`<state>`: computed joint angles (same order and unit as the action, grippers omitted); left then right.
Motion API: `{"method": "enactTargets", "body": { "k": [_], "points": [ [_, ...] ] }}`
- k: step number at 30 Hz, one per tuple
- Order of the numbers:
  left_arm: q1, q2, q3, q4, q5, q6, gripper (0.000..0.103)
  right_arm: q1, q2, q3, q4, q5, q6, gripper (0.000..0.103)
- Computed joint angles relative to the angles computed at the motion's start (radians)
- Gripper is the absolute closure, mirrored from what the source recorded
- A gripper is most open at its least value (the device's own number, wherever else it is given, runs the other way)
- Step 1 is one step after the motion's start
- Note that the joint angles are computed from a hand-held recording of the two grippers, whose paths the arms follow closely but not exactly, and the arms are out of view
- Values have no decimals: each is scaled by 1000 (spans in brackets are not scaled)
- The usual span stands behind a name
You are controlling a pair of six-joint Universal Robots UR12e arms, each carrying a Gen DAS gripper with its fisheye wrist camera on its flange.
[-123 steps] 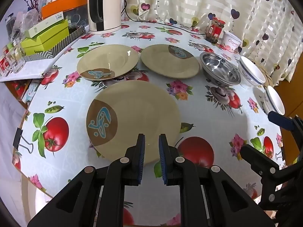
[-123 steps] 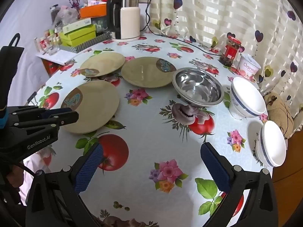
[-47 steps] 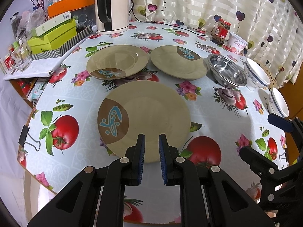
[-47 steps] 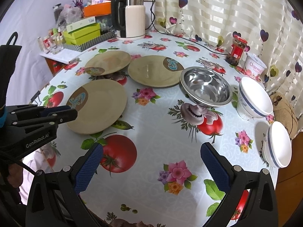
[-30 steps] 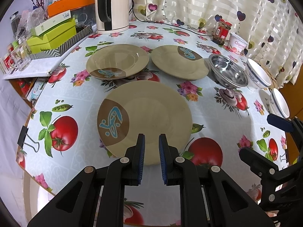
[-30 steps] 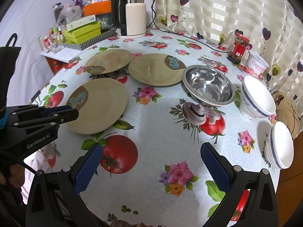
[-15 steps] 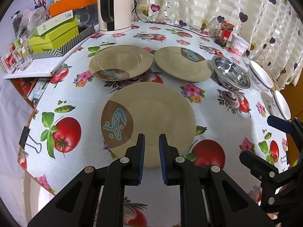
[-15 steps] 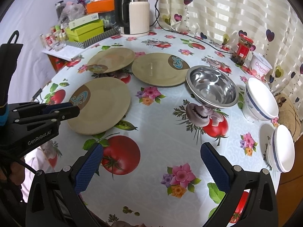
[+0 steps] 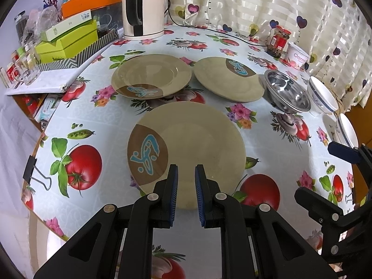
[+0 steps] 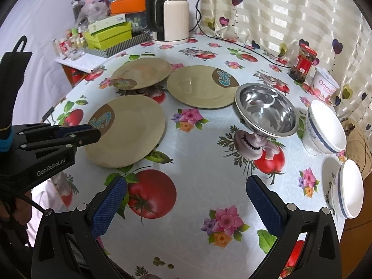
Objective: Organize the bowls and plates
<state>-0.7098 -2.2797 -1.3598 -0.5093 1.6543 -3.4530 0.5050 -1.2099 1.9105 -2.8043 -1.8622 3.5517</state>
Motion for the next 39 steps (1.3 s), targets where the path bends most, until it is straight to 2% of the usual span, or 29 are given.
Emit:
{"method": "enactTargets", "body": {
  "k": [14, 25, 32, 36, 39],
  "points": [
    [23, -6, 6, 6, -38, -12, 88, -13, 13, -27, 9, 16, -6, 0],
    [38, -16, 24, 6, -24, -34, 88, -36, 36, -60, -20, 66, -50, 1],
    [48, -26, 41, 5, 2, -56, 88, -48, 57, -89, -22, 104, -74, 5],
    [58, -31, 48, 12, -3, -66, 88, -57, 68, -107, -17, 127, -86, 13],
    [65, -35, 52, 15, -9, -74, 88, -65, 77, -124, -10, 139, -91, 15]
  ]
}}
